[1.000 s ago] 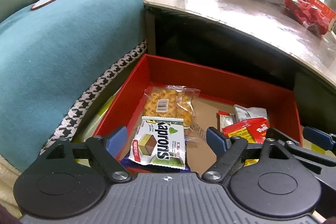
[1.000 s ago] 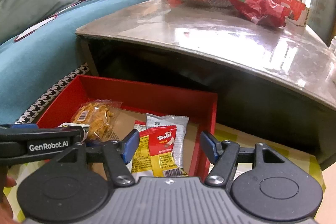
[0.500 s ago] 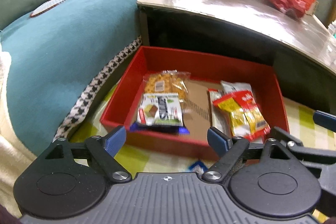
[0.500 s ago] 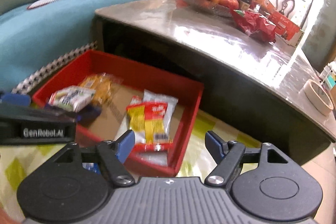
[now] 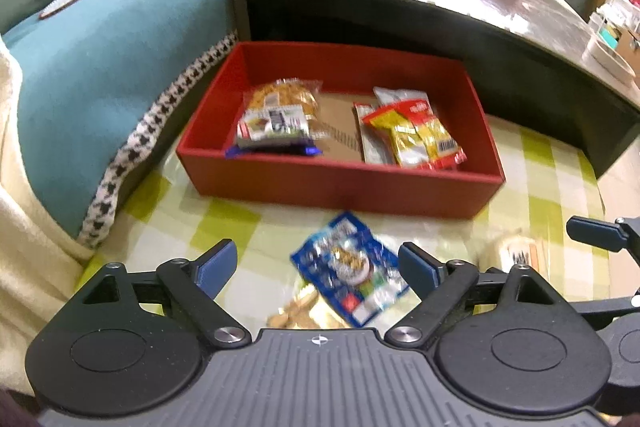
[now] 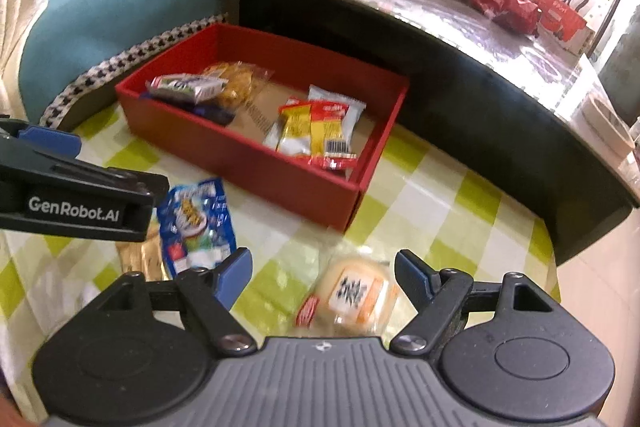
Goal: Organize snacks
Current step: 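Move both tools back over the remaining snacks on the cloth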
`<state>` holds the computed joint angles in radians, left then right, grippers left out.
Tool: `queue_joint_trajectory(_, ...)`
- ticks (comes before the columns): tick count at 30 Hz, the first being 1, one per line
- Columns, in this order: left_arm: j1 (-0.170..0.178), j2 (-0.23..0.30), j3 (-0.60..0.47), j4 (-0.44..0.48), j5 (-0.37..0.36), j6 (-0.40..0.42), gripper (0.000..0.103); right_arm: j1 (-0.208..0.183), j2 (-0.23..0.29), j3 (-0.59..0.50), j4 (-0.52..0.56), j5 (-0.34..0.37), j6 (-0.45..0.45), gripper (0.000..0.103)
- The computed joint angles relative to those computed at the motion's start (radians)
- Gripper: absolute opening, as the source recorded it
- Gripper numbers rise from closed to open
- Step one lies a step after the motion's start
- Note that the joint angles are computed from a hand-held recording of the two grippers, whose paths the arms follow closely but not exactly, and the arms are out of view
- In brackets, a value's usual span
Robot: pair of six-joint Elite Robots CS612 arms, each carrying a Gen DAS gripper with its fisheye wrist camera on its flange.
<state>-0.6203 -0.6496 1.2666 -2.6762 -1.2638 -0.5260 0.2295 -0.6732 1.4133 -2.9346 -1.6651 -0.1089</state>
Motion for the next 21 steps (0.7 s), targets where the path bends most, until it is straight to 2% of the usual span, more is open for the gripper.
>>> queue_joint_trajectory(7,-0.009,-0.027,0.055,-0.005,-0.014,0.002,0.091,0.006,-0.026,0.053,0.006,0.036,-0.016,0.081)
queue_joint_trajectory(10,-0.013,-0.038,0.078,-0.018,-0.016,0.009,0.092,0.001,-0.039,0.073,0.027,0.085,0.010,0.081)
queue_joint_trajectory(14,-0.017,-0.048,0.097,-0.015,-0.020,0.015,0.092,-0.004,-0.050,0.093,0.048,0.116,0.034,0.081)
queue_joint_trajectory(21,-0.028,-0.061,0.125,-0.008,-0.027,0.046,0.092,-0.004,-0.061,0.114,0.071,0.090,0.068,0.081)
